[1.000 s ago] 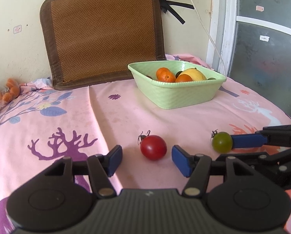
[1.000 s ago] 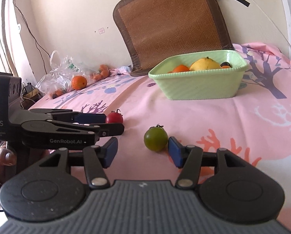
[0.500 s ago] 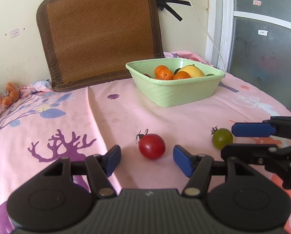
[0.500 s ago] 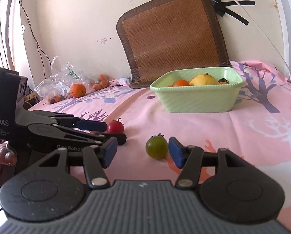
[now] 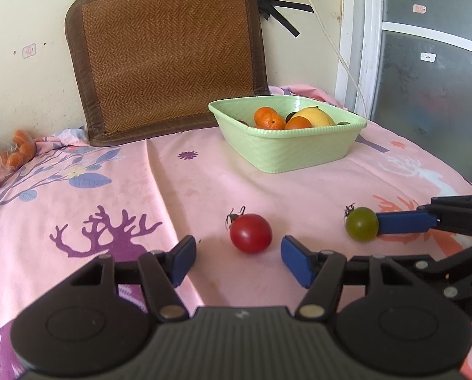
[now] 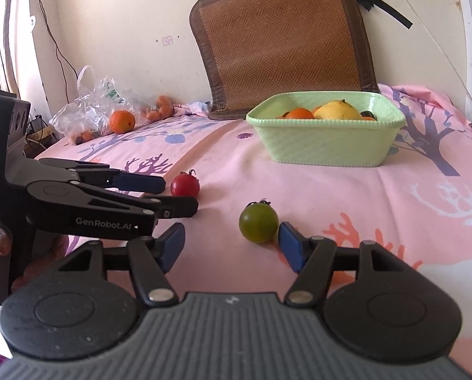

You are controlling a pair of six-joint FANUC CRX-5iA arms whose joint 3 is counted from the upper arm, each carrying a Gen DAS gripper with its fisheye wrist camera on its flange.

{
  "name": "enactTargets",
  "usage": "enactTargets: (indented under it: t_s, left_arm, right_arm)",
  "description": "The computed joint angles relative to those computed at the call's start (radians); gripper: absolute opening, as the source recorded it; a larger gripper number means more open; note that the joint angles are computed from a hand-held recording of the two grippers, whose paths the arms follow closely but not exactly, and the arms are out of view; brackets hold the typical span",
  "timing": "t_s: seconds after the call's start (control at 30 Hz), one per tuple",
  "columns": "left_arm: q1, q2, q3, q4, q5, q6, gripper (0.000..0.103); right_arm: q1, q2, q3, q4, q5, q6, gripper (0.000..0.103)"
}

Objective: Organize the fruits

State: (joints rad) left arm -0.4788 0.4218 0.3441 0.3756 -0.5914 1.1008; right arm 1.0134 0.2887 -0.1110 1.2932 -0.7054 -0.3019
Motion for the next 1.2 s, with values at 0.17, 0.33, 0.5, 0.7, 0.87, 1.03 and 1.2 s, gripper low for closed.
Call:
enactTargets:
  t_s: [0.17,0.33,0.5,0.7,0.87,1.03,1.2]
  left_arm:
    - [-0.009,0.000,0.014,-0.050,-0.004,0.029,0.061]
    - [-0.008,0.001,0.015,-0.048,-0.005,0.029,0.061]
    - [-0.008,0.001,0.015,-0.050,-0.005,0.030,0.062]
    - [-0.009,0.001,0.016,-0.051,-0.006,0.030,0.063]
    - [-0.009,0.002,0.017,-0.051,-0.006,0.028,0.063]
    - [-0.009,0.002,0.017,-0.051,-0.007,0.029,0.064]
    - [-0.009,0.003,0.020,-0.055,-0.007,0.031,0.064]
  right_arm:
    - [0.009,0.010,0.018,-0.025,-0.025,0.041,0.068]
    - [0.013,0.017,0.029,-0.037,-0.041,0.057,0.068]
    - [0.017,0.023,0.038,-0.040,-0.048,0.059,0.068]
    - [0.022,0.032,0.047,-0.041,-0.073,0.051,0.067]
    - [0.027,0.038,0.056,-0.045,-0.101,0.040,0.066]
    - [0.031,0.044,0.062,-0.045,-0.120,0.037,0.065]
    - [0.033,0.045,0.060,-0.039,-0.128,0.028,0.065]
